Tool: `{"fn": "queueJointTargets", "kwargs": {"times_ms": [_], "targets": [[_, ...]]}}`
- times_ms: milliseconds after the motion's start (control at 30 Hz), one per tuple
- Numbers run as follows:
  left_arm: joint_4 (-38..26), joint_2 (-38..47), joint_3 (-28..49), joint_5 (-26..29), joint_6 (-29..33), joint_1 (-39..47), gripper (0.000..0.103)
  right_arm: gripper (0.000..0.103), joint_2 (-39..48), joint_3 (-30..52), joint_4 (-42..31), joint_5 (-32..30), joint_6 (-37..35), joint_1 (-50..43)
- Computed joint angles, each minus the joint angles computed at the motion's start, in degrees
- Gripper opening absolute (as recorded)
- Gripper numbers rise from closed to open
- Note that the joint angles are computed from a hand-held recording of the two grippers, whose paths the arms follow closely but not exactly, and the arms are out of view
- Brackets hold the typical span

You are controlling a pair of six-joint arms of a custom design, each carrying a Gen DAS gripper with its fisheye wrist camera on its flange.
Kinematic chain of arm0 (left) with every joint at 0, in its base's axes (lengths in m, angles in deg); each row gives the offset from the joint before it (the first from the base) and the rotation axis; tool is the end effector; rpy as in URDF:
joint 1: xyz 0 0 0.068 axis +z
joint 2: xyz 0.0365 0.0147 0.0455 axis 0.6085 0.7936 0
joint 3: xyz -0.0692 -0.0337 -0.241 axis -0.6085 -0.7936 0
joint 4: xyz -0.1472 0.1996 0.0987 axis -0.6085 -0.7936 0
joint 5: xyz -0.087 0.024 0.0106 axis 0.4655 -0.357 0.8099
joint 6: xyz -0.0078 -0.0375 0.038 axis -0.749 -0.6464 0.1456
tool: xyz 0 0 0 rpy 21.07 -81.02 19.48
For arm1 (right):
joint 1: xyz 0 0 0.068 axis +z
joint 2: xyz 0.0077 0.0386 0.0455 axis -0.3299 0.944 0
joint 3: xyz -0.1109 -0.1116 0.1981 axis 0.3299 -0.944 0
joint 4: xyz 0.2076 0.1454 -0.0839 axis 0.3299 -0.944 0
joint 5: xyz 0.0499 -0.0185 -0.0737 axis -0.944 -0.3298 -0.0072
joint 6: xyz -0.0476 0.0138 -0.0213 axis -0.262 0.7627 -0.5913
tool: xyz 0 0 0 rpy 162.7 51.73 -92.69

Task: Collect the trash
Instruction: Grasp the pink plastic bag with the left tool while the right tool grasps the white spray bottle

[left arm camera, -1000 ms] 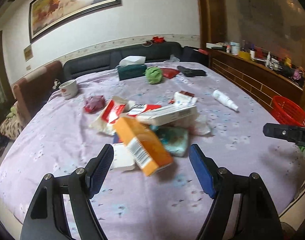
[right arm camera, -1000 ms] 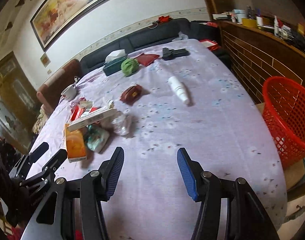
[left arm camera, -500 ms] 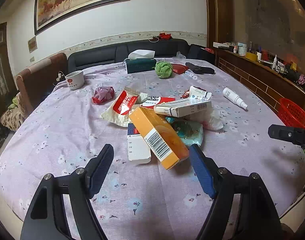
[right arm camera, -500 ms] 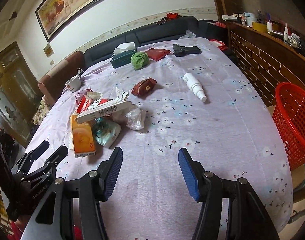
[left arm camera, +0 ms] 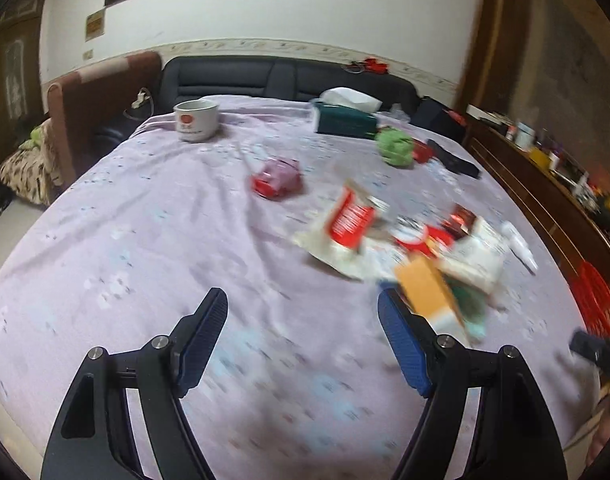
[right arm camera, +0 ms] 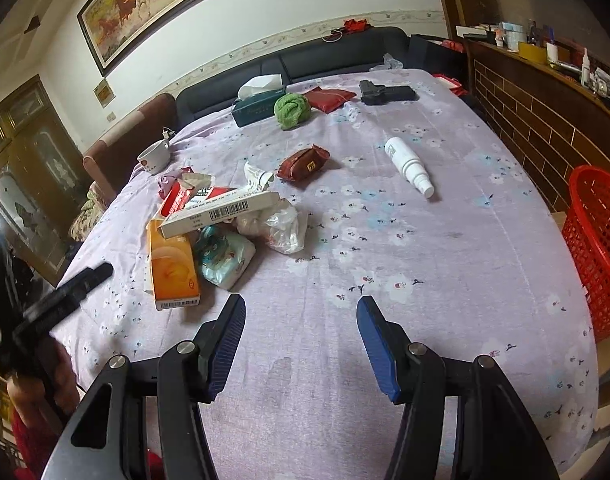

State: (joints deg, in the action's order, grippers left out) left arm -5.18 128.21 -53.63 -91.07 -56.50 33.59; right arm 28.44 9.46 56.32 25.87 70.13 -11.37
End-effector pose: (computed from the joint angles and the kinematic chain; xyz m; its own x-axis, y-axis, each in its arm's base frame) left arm 0.1664 -0.0019 0.1095 -0.5636 -0.3654 -0.7409 -0.4014 0.9050 -0.1410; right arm 0.2531 0.0519 0.1130 -0.7353 -0.1975 -0.6483 -0.4864 0.8199 0.3019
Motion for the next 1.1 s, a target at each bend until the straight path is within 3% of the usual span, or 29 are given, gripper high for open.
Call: {"fn": "queueJointTargets", "kwargs": {"times_ms": [67,200,433,600,700,733,767,967,1100], "targets": [[2.7,5.9,3.8,5.5,5.2,7.9,0.076,0.062,0.7,0.1,0.1,0.0,-0.2,0.0],[5.2,21.7,15.4,9.9,10.9,15.3,0.076,0.062,1.3,0.4,-0.1,-0.4,-0.7,-0.6],[6.7,50.7,38.6,4.5,15.7,16.0,0.076,0.062,2.0,2.6,-1.0,-0.6,-0.7,-1.2],[3.3,64.0,50.5,3.1,15.5,15.8,0.076,0.065,5.5,8.3,-2.5,-1.3,-0.4,-3.8],[2.8,68.7,54.3,0.3,16.1,14.7,0.076,0.068,10.3,14.9,-3.2,0.7,-0.2,-5.2],[2.6,69.9,55.3,-0.1,16.4,14.6,0.065,0.07,12.1,17.0,-3.4,0.7,0.0,-5.6],[2.0,71.1,56.3,0.6,16.6,14.8,0.042,0.072,14.6,20.0,-3.9,1.9,0.2,-5.8],[4.8,71.8,54.9,0.2,17.0,14.7,0.036,0.074,29.0,36.2,-7.7,8.7,0.2,-4.7],[6.7,66.4,49.2,4.8,16.2,15.4,0.035,0.073,39.0,48.0,-12.2,10.7,-0.5,-3.4]]}}
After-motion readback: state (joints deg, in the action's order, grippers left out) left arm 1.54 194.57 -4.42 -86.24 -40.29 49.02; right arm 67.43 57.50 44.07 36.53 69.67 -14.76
